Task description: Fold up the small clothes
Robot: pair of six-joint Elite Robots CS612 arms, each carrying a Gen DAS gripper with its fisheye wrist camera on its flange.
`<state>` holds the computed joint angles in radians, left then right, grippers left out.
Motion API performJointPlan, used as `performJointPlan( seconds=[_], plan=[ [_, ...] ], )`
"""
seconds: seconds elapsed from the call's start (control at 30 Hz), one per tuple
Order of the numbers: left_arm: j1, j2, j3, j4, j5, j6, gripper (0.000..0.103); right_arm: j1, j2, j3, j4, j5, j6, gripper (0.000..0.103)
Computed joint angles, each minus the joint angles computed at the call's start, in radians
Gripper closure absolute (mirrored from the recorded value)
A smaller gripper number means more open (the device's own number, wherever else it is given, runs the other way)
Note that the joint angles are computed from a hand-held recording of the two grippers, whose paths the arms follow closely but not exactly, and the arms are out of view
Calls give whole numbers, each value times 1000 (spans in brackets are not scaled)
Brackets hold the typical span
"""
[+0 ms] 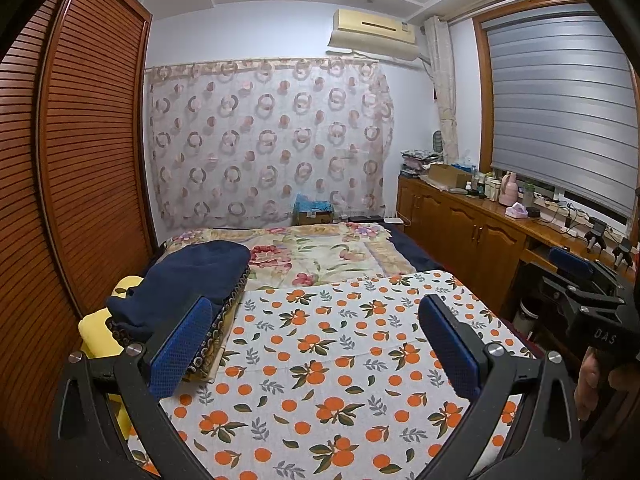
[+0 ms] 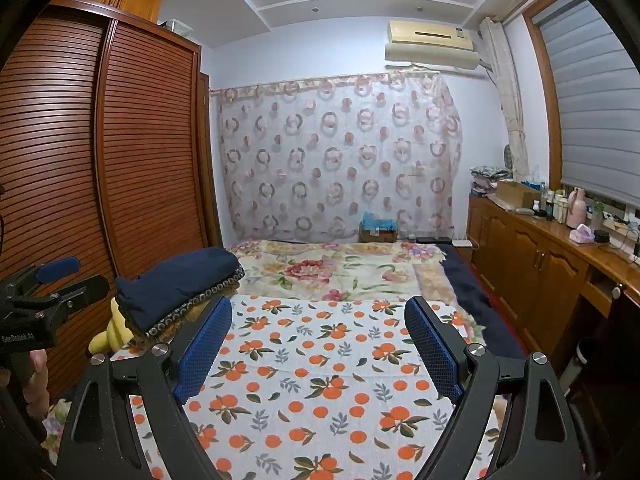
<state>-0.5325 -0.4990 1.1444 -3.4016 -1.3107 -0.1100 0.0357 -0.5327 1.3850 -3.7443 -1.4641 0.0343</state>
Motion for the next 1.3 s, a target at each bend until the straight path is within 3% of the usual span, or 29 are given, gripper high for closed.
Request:
performJointPlan(
  seconds=[1.3],
  plan=[
    [4, -1, 1, 1, -2, 2, 0, -32, -9, 20, -11, 53, -11, 14]
  ],
)
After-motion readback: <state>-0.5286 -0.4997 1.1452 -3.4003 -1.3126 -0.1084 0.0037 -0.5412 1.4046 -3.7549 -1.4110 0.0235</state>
